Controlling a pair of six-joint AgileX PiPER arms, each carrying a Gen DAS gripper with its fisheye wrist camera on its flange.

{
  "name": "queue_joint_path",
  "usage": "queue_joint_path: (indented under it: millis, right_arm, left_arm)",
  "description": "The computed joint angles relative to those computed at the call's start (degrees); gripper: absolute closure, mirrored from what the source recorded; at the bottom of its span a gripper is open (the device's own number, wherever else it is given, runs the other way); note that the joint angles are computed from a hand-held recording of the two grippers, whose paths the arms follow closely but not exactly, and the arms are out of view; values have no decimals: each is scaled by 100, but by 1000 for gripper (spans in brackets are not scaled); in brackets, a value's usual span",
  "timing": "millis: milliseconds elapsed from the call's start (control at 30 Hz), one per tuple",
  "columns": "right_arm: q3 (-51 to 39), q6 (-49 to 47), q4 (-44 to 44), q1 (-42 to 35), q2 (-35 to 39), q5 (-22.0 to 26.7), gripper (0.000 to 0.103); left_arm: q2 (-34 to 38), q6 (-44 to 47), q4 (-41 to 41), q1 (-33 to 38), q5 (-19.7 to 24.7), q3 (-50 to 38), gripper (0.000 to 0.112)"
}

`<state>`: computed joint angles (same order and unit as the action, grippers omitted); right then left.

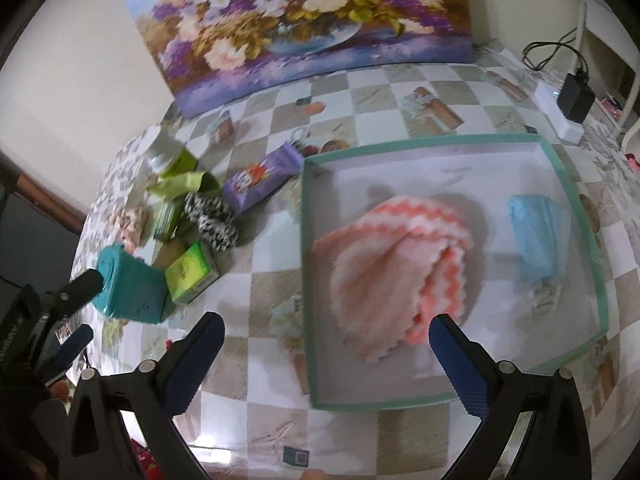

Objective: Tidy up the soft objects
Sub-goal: 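Open both tools over the tray and withdraw toward the remaining items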

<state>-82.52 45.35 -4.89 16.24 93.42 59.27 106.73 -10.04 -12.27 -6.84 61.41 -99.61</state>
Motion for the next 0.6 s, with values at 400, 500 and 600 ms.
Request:
queue_joint_path:
  millis: [400,500,600]
  right_arm:
    - [-262,133,51,616,538,319,0]
    - [-268,160,111,691,629,326,0]
    - [-300,151,153,753,746,388,0]
  left_arm:
    - [235,-288,285,87,329,446,11]
    - [355,-375,357,64,492,454,11]
    - [512,-332,426,13,672,375,11]
